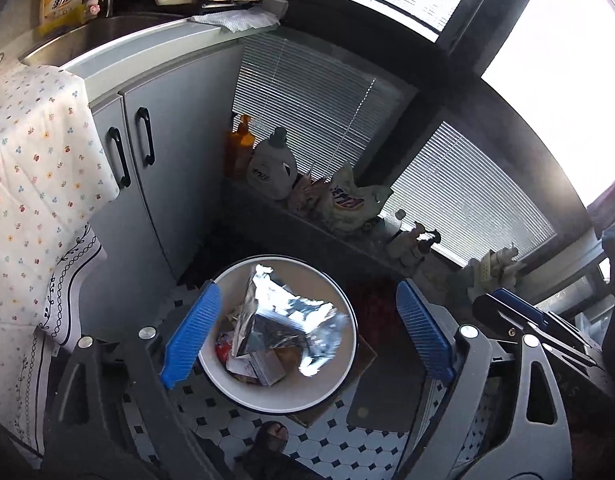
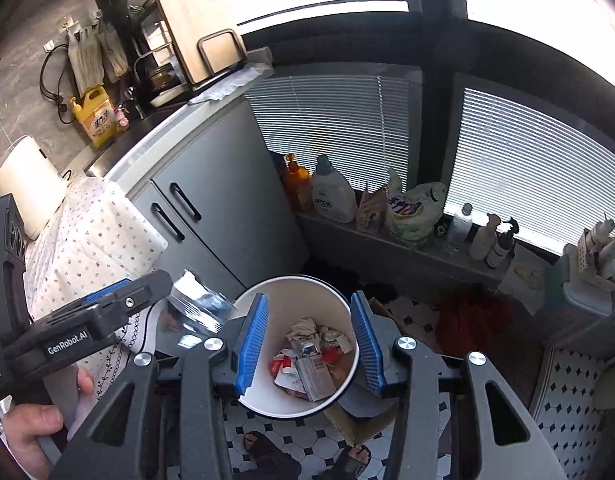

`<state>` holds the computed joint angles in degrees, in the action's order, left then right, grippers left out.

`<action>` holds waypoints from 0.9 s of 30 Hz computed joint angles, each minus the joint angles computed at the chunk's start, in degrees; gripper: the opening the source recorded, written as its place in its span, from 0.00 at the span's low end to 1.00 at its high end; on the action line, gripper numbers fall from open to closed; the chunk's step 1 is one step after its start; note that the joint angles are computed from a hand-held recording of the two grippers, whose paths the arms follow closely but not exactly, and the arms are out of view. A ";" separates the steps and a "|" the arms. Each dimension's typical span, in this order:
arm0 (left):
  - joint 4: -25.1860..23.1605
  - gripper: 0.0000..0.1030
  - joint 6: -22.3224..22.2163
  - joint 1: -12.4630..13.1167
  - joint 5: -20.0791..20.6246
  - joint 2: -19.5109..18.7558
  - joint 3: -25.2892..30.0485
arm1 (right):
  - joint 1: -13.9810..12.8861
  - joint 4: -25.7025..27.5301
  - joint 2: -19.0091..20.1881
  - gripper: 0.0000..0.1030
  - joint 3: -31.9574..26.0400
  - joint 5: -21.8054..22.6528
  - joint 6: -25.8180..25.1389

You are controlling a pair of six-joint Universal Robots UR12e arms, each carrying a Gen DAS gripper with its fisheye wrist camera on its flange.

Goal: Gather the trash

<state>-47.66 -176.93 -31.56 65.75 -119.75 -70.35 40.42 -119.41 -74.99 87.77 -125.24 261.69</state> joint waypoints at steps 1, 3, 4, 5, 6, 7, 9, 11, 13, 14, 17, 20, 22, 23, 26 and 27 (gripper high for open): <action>-0.27 0.87 0.30 -0.06 0.11 -0.02 -0.03 | 0.03 0.23 -0.16 0.42 0.30 0.24 0.62; -0.39 0.87 0.57 -0.22 0.80 -0.07 0.01 | 0.10 0.40 -0.36 0.42 0.79 0.80 1.56; -0.20 0.87 0.67 -0.24 1.13 0.06 -0.12 | 0.11 0.36 -0.38 0.42 0.93 1.02 1.76; 0.01 0.87 0.84 -0.23 1.57 0.20 -0.19 | 0.08 0.36 -0.33 0.42 0.92 1.30 1.83; 0.28 0.87 0.94 -0.20 2.17 0.38 -0.27 | -0.02 0.18 -0.31 0.42 0.96 1.59 1.71; 0.61 0.89 0.94 -0.14 2.85 0.59 -0.36 | -0.04 0.06 -0.20 0.42 0.78 1.67 1.47; 1.65 0.90 0.78 0.08 4.35 1.16 -0.54 | -0.10 -0.59 0.02 0.42 0.25 1.65 0.85; 2.76 0.91 0.93 0.41 5.45 1.76 -0.66 | -0.09 -0.98 0.36 0.45 -0.62 1.13 0.40; 4.35 0.92 1.17 0.86 6.61 2.43 -0.86 | 0.13 -0.84 1.01 0.49 -2.17 -0.26 -0.76; 5.01 0.92 1.23 1.13 7.11 2.75 -0.92 | 0.22 -1.24 1.34 0.53 -2.95 -0.86 -1.37; 7.11 0.92 0.79 2.11 8.40 3.66 -1.08 | 0.54 -1.51 2.72 0.57 -5.97 -2.48 -3.70; 9.04 0.94 -0.64 3.33 9.41 4.64 -1.32 | 1.01 -1.57 4.44 0.65 -9.49 -4.17 -6.09; 10.39 0.94 -1.35 4.28 9.84 5.39 -1.81 | 1.37 -1.59 5.77 0.68 -11.91 -5.25 -7.98; 10.77 0.94 -1.69 4.78 10.01 5.72 -2.00 | 1.55 -1.56 6.51 0.69 -13.20 -5.63 -8.97; 11.58 0.94 -2.91 6.27 10.39 6.78 -2.78 | 1.90 -1.41 8.38 0.70 -16.56 -5.56 -10.68; 12.02 0.94 -3.18 6.76 10.50 7.18 -3.17 | 2.09 -1.15 9.08 0.71 -17.88 -5.73 -11.34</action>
<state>-35.64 -180.11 -24.80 76.25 -112.57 -73.52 42.51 -120.56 -65.91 69.89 -130.97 250.35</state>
